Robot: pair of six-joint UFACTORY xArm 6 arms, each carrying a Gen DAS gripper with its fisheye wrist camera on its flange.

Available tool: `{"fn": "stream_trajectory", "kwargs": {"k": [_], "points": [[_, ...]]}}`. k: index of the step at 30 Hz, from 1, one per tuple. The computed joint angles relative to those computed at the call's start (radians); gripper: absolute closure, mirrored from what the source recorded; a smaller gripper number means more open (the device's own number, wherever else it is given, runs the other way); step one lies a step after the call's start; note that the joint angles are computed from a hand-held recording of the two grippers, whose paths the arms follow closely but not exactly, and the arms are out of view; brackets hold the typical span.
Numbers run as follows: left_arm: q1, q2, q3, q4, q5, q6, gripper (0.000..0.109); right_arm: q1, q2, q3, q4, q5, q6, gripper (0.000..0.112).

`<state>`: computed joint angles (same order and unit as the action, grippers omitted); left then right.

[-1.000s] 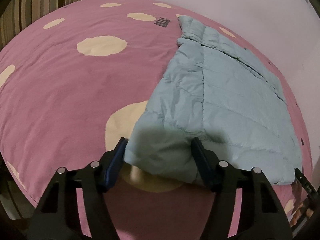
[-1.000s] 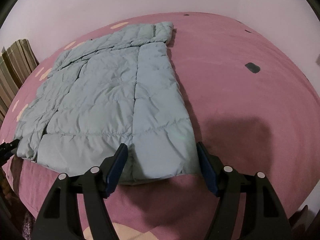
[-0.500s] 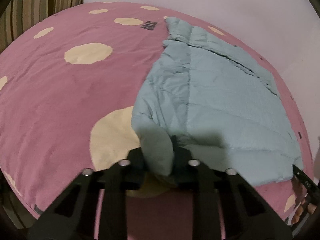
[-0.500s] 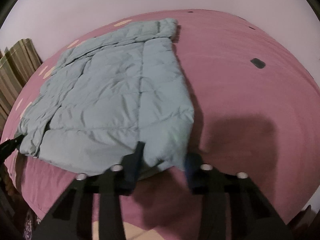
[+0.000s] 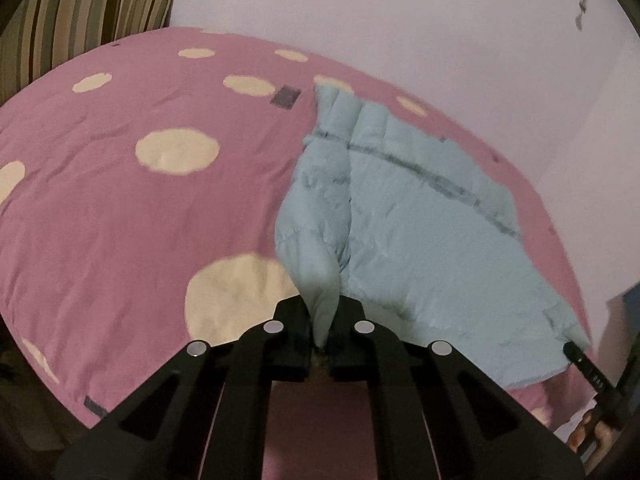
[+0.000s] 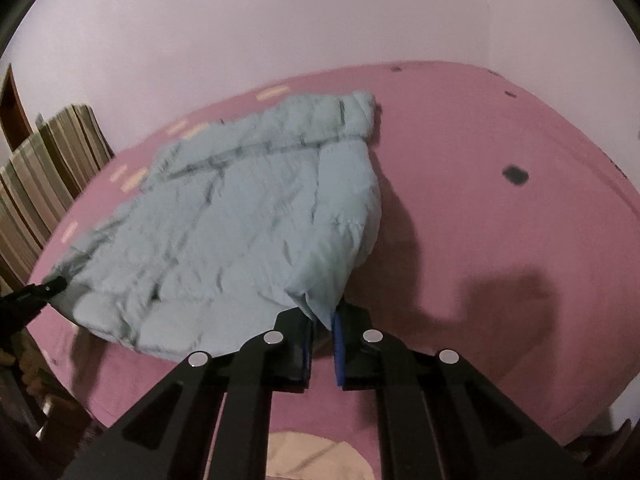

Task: Fold large clothes
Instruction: 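Grasp the jacket hem with both grippers and lift it over the body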

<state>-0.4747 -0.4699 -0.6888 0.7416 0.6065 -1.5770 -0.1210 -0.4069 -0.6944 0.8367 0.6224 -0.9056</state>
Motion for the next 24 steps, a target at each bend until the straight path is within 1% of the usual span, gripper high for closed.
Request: {"fn": "stream_trajectory", "kwargs": {"k": [3, 7, 10, 11, 15, 18, 19, 21, 22, 24], "points": [[0.042, 0.055, -0.075, 0.001, -0.009, 0.044, 0.104, 0.008, 0.045, -0.074, 0.034, 0.012, -0.004, 0.104], [0.124, 0.171, -0.195, -0.017, -0.067, 0.109, 0.104, 0.035, 0.169, -0.222, 0.071, 0.008, 0.014, 0.104], [0.176, 0.279, -0.309, -0.041, -0.08, 0.172, 0.104, 0.065, 0.286, -0.357, 0.064, -0.014, 0.056, 0.104], [0.198, 0.336, -0.369, -0.065, -0.084, 0.209, 0.104, 0.073, 0.34, -0.42, 0.058, -0.009, 0.082, 0.104], [0.251, 0.493, -0.536, -0.152, -0.086, 0.307, 0.104, 0.096, 0.536, -0.652, 0.007, 0.022, 0.198, 0.104], [0.282, 0.628, -0.692, -0.204, -0.059, 0.381, 0.104, 0.119, 0.679, -0.823, -0.07, 0.032, 0.289, 0.104], [0.291, 0.694, -0.772, -0.229, -0.038, 0.42, 0.104, 0.124, 0.722, -0.874, -0.091, 0.037, 0.314, 0.104], [0.301, 0.77, -0.86, -0.261, -0.01, 0.464, 0.104, 0.139, 0.837, -1.013, -0.153, 0.059, 0.382, 0.104], [0.309, 0.836, -0.937, -0.297, 0.015, 0.503, 0.104, 0.144, 0.891, -1.078, -0.182, 0.07, 0.414, 0.104], [0.32, 0.911, -1.023, -0.34, 0.047, 0.553, 0.104, 0.149, 0.977, -1.181, -0.226, 0.103, 0.468, 0.104]]}}
